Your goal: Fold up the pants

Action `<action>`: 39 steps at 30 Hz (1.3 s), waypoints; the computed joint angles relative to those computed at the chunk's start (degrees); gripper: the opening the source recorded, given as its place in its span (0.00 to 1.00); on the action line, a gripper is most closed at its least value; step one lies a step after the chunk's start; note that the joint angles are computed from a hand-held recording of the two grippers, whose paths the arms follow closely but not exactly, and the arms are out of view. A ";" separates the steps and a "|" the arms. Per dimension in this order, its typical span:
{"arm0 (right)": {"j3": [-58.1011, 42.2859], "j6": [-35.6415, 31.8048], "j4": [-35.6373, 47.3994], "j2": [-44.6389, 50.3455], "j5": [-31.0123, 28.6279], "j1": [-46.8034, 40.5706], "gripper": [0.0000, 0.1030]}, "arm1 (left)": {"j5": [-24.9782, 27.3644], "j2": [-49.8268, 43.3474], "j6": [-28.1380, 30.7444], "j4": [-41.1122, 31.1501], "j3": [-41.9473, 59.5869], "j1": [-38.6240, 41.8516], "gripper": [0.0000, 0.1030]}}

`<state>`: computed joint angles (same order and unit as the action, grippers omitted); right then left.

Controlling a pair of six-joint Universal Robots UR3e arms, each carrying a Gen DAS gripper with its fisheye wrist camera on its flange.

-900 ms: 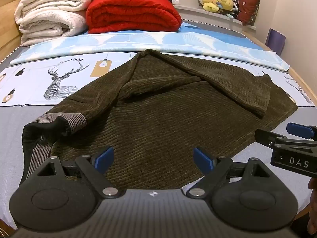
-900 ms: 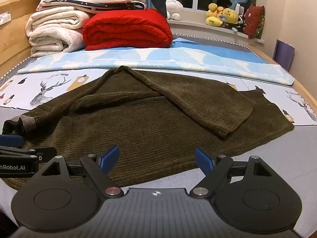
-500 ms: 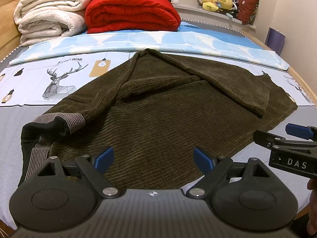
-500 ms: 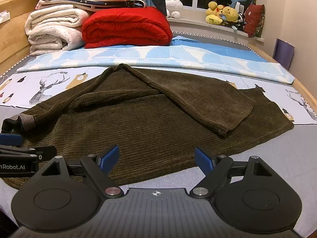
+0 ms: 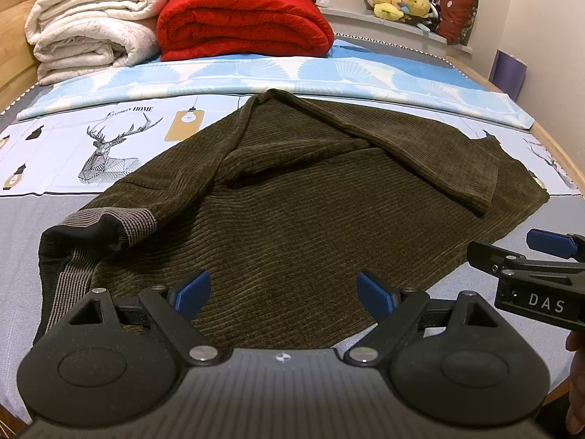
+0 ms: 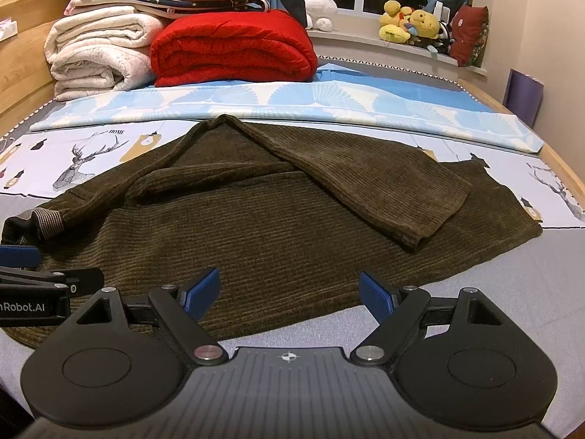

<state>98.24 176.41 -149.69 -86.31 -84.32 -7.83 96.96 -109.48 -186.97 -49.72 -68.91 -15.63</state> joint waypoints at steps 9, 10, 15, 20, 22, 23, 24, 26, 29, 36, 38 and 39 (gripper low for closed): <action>0.36 -0.18 -0.97 0.36 -0.83 0.22 0.82 | 0.23 0.07 0.42 0.15 -0.05 0.02 0.83; 0.44 -0.13 -1.01 0.29 -0.76 0.12 0.82 | 0.56 0.18 0.79 0.61 -0.28 -0.02 0.80; 0.30 -0.04 -1.78 0.41 -1.09 -0.35 0.54 | -0.60 0.37 5.54 -2.26 2.15 2.70 0.55; -6.69 0.94 5.53 1.97 1.56 -3.67 0.49 | 0.90 -3.34 12.90 -6.13 9.73 10.16 0.68; -10.57 1.87 8.86 3.72 4.11 -6.42 0.51 | 2.27 -4.91 14.89 -5.79 10.94 13.80 0.79; -12.66 2.35 9.65 5.14 4.46 -8.08 0.54 | 2.89 -5.68 16.06 -6.08 11.17 15.81 0.84; -14.53 2.93 10.42 6.78 5.71 -9.93 0.60 | 3.26 -6.46 16.86 -7.56 12.08 17.18 0.84; -18.30 3.90 10.80 10.75 3.83 -12.59 0.65 | 3.37 -8.83 17.95 -13.93 15.51 19.96 0.84; -25.60 8.88 16.04 17.53 2.32 -17.69 0.66 | 3.25 -12.36 18.98 -20.91 21.14 22.21 0.85; -37.01 25.83 26.94 30.74 0.31 -24.13 0.66 | 3.05 -20.14 20.92 -27.60 31.99 23.12 0.87; -39.74 27.32 27.69 33.36 -0.01 -23.55 0.66 | 3.40 -22.24 21.17 -28.02 34.55 22.86 0.87; -40.56 27.53 26.52 34.86 0.67 -23.99 0.65 | 3.55 -23.11 21.22 -28.23 35.75 22.79 0.86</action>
